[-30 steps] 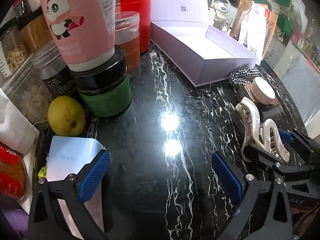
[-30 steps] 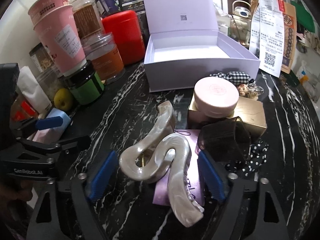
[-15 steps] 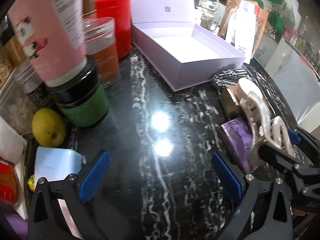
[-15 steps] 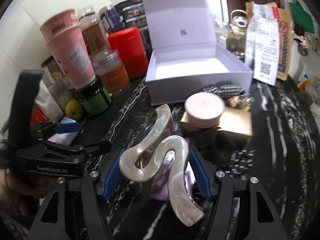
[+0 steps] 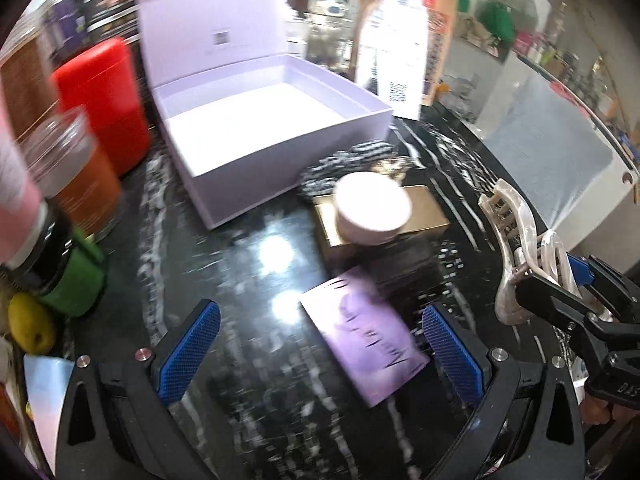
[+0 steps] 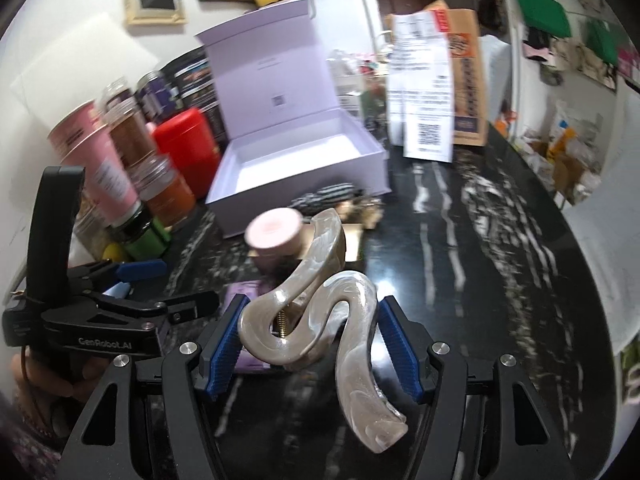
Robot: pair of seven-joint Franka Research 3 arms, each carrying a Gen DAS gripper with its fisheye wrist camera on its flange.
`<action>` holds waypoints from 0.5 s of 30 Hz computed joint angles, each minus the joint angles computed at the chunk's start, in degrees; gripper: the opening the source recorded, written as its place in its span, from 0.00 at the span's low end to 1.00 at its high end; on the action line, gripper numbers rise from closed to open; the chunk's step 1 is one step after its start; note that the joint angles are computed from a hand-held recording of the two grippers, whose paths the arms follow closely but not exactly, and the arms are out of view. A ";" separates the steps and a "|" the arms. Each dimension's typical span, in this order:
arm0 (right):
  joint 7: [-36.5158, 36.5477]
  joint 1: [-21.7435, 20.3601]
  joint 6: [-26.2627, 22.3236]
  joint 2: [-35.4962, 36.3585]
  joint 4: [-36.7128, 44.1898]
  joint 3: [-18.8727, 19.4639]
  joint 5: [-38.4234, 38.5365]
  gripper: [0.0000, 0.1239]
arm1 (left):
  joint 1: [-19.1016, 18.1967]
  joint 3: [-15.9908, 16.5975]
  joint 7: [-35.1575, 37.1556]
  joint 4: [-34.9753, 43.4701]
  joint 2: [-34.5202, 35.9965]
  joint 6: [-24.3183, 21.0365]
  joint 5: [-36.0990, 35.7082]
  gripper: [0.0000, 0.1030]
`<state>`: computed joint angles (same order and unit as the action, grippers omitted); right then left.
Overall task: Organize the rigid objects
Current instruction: 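Grasp the smoky grey plastic cap with the left gripper while the right holds the clip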
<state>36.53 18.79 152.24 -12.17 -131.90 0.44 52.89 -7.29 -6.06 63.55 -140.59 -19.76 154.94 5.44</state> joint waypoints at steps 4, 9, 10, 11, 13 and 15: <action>0.20 -1.10 0.47 0.72 0.17 -0.70 -0.67 0.53 | -1.96 0.21 2.50 3.26 3.90 -0.06 -2.67 1.00; 0.93 -2.71 0.28 2.43 1.32 -1.27 -0.97 0.53 | -1.77 -1.08 2.39 6.34 7.55 -0.14 -2.91 1.00; 1.32 -3.07 0.13 2.93 1.69 -1.30 -1.21 0.53 | -1.80 -1.19 2.43 6.83 8.13 -0.05 -3.16 1.00; 1.61 -3.36 0.01 3.28 1.95 -1.24 -1.38 0.53 | -1.78 -1.34 2.36 7.03 8.40 0.05 -3.29 0.99; 1.69 -3.90 -0.45 4.16 2.59 -1.25 -1.52 0.53 | -1.41 -1.87 1.39 7.84 9.23 -0.08 -2.57 0.95; 1.37 -4.34 -0.88 4.85 3.06 -1.22 -1.34 0.53 | -1.05 -2.30 0.27 8.41 9.77 -0.56 -1.55 0.88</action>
<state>37.91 14.46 151.36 -7.33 -128.84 -0.78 51.56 -8.33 -8.36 63.82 -132.19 -9.99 154.38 3.90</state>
